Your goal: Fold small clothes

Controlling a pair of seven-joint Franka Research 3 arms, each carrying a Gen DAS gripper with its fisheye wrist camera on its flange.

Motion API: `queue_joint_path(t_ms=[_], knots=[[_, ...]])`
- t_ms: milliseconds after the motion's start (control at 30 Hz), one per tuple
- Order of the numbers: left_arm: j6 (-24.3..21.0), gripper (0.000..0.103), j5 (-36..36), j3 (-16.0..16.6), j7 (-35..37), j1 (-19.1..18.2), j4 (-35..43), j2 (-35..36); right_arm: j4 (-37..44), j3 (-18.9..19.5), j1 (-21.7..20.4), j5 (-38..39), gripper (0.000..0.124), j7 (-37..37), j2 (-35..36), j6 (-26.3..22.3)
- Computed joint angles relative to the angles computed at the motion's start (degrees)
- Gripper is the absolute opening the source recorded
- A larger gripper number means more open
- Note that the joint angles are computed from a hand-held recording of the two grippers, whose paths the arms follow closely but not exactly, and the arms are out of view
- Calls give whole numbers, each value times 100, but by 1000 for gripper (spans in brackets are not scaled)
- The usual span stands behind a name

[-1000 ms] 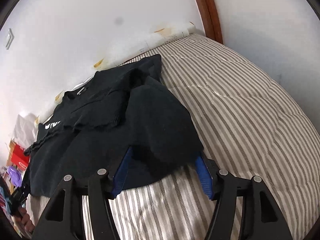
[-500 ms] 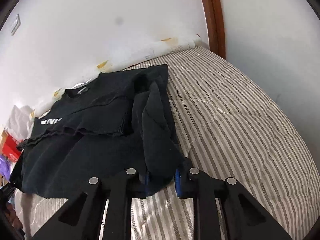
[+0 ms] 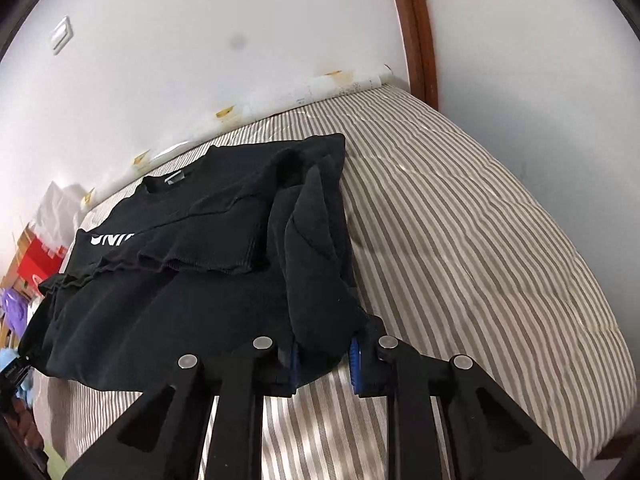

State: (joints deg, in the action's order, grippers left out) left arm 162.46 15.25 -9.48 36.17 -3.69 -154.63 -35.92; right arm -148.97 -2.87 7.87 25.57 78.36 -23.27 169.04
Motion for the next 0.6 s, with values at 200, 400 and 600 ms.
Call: queue_joint_path(t_ms=[200,400,600], knots=[[-157,12,-117,-42,-120,-265,-555,-707,-575,-14,-53,-93,19,-140,-688,-127],[-170,13,-190,-9,-152,-334,-637,-813,-882,494,-497,-393,24,474,-891,123],[-907,27,10,-163,-59,-290,-506,-1068,-1057,639,-830,-954,32,851,-1333,-71]])
